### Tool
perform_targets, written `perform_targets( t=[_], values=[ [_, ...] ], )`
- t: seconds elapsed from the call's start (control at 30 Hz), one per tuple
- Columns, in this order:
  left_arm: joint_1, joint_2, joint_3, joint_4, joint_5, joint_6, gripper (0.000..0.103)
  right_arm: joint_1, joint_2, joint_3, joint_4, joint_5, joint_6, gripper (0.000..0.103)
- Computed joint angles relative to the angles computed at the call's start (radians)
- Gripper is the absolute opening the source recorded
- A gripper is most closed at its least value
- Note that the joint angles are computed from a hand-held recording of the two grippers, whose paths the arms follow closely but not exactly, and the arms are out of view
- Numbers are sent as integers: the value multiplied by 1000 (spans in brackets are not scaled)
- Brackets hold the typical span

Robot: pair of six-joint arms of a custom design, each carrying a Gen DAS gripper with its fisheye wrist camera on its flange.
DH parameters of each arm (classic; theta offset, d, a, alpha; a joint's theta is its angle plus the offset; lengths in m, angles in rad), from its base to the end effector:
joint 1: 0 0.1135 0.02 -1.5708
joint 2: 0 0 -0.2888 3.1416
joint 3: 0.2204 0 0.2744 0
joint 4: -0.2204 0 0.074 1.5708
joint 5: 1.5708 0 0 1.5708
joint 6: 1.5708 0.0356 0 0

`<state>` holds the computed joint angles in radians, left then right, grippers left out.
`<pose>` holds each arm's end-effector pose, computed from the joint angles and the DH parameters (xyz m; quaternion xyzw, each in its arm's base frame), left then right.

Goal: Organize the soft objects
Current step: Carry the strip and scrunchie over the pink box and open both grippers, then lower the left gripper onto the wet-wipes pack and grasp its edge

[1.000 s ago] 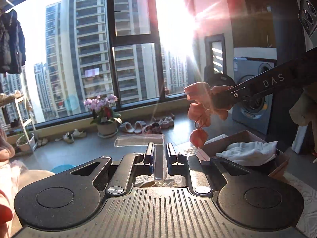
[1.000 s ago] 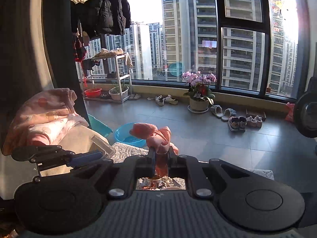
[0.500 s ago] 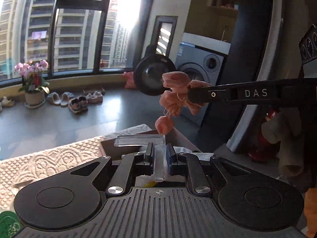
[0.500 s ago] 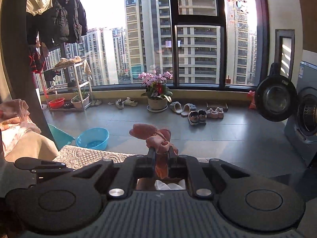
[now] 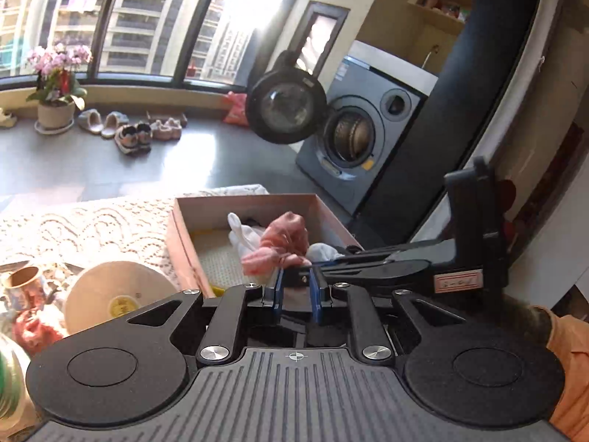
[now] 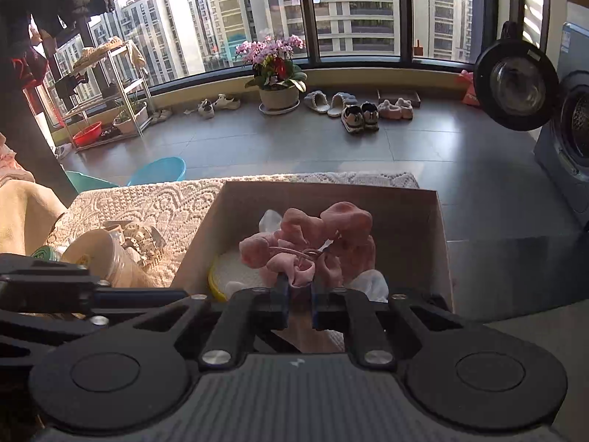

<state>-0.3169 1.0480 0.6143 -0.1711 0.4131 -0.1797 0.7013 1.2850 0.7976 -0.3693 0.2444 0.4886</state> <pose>0.2157 -0.0858 0.2450 0.1544 0.8582 -0.2878 0.3960 0.2152 0.1704 0.2362 -0.0563 0.9292 0.0998 0.3513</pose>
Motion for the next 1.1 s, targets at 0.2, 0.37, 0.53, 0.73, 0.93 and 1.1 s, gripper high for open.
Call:
perform_targets(
  t=[0.2, 0.37, 0.53, 0.73, 0.93, 1.1],
  values=[
    [159, -328, -56, -223, -94, 111, 17, 62, -69, -47, 8, 46, 10, 20],
    [641, -438, -44, -390, 141, 289, 17, 171, -174, -40, -70, 195, 45, 52],
    [1018, -311, -25, -424, 267, 448, 17, 305, -190, 13, -117, 301, 62, 54],
    [1061, -210, -62, -446, 253, 692, 17, 433, -82, 112, -96, 317, 15, 55],
    [952, -218, -123, -401, 137, 821, 17, 518, 75, 167, -43, 241, 16, 56],
    [800, -261, -181, -306, -51, 862, 25, 561, 197, 182, -2, 202, 8, 57]
  ],
)
